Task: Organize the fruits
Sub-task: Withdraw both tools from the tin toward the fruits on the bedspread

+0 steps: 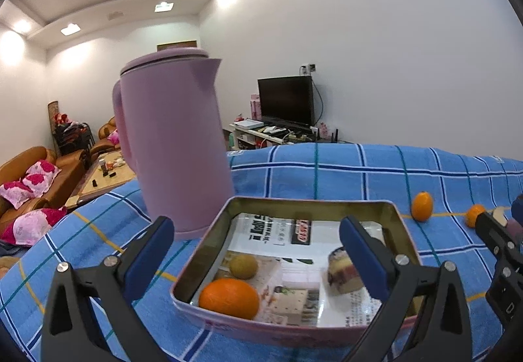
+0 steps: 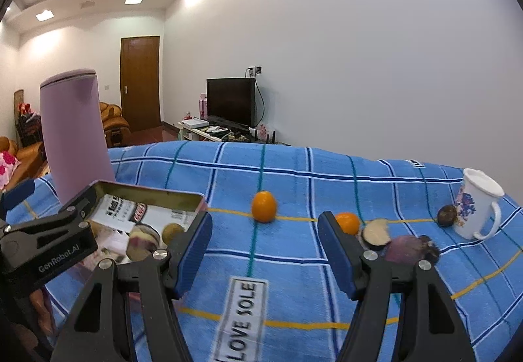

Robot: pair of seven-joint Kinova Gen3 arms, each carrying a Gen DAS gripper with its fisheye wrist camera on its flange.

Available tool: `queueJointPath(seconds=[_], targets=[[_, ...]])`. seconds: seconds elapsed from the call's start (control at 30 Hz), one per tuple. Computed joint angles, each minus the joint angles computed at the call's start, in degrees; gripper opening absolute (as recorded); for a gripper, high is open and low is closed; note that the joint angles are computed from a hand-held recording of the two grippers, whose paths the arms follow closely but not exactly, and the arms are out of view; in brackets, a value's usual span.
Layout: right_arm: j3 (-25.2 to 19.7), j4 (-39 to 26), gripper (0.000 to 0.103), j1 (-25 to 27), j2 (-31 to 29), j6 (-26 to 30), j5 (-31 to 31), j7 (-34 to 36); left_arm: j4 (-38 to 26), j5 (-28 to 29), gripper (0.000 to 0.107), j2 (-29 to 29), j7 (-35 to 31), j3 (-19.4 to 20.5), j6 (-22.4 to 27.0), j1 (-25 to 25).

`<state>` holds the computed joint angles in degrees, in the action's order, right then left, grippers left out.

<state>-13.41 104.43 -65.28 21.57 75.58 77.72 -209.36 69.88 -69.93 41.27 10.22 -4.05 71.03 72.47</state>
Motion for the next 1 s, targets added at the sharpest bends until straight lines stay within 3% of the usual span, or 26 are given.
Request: queueJointPath(seconds=[0.63,1.0], targets=[[-3.49,8.29,0.069,3.44,-7.56,-2.78,-5.74,-0.12,-8.09,5.31,0.103,2.81,-9.47,2.1,-3.04,1.84],[-6.13,17.18,0.068,9.74,-16.37,-8.3,-11.12,-2.99,-16.25,7.34,0.103,6.3,-15.54,4.64,-3.2,1.94]])
